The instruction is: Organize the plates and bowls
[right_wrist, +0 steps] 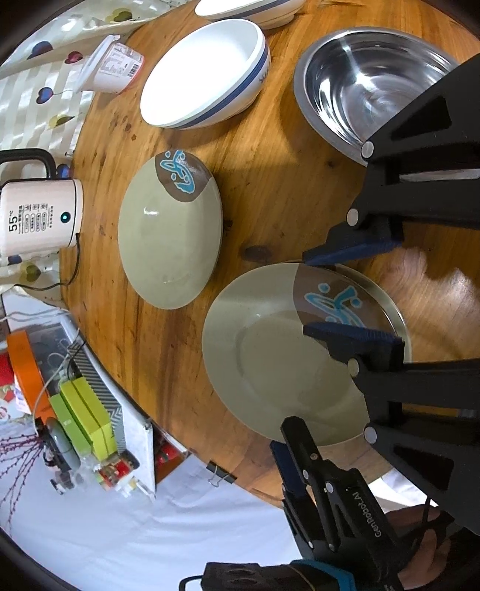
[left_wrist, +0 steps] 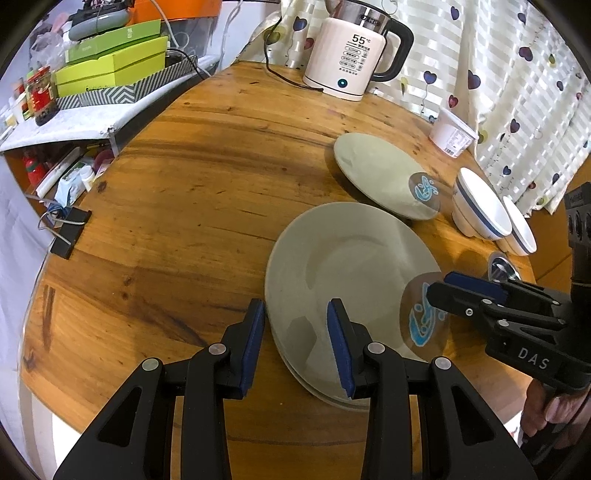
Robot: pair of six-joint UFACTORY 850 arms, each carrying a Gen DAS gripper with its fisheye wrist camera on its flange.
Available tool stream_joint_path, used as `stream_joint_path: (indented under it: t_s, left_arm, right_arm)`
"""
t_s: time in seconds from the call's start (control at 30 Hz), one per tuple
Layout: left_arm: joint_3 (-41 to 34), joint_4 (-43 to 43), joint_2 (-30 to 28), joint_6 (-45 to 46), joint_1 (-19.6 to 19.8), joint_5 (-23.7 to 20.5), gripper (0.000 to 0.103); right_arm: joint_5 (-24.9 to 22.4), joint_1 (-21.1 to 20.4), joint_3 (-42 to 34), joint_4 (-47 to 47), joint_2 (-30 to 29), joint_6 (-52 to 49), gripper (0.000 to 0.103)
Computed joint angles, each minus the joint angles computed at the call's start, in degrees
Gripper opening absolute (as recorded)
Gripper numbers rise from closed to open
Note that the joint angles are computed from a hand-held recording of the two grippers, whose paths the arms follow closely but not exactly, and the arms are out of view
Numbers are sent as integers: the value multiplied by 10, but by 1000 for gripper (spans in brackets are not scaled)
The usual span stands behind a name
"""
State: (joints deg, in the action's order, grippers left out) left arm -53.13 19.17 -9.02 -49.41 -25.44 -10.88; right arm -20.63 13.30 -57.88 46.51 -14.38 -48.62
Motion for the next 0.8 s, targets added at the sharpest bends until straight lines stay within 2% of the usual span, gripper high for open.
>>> stream_joint_path:
  t_s: [0.3, 0.63, 0.73, 0.8]
  left_arm:
    - [0, 19, 1, -19, -6, -7, 37]
    - [4, -27, 4, 29, -2, -1, 38]
    - [5, 21, 10, -16, -1, -1, 38]
    - [6, 47, 14, -38, 1, 0, 38]
  right_arm:
    - [3, 1, 4, -1, 3, 0, 29]
    - [-4, -5, 6, 20, 5, -15, 29]
    - [-3, -9, 8, 35, 12, -25, 30]
    - [-2, -14, 11, 50, 19, -38, 37]
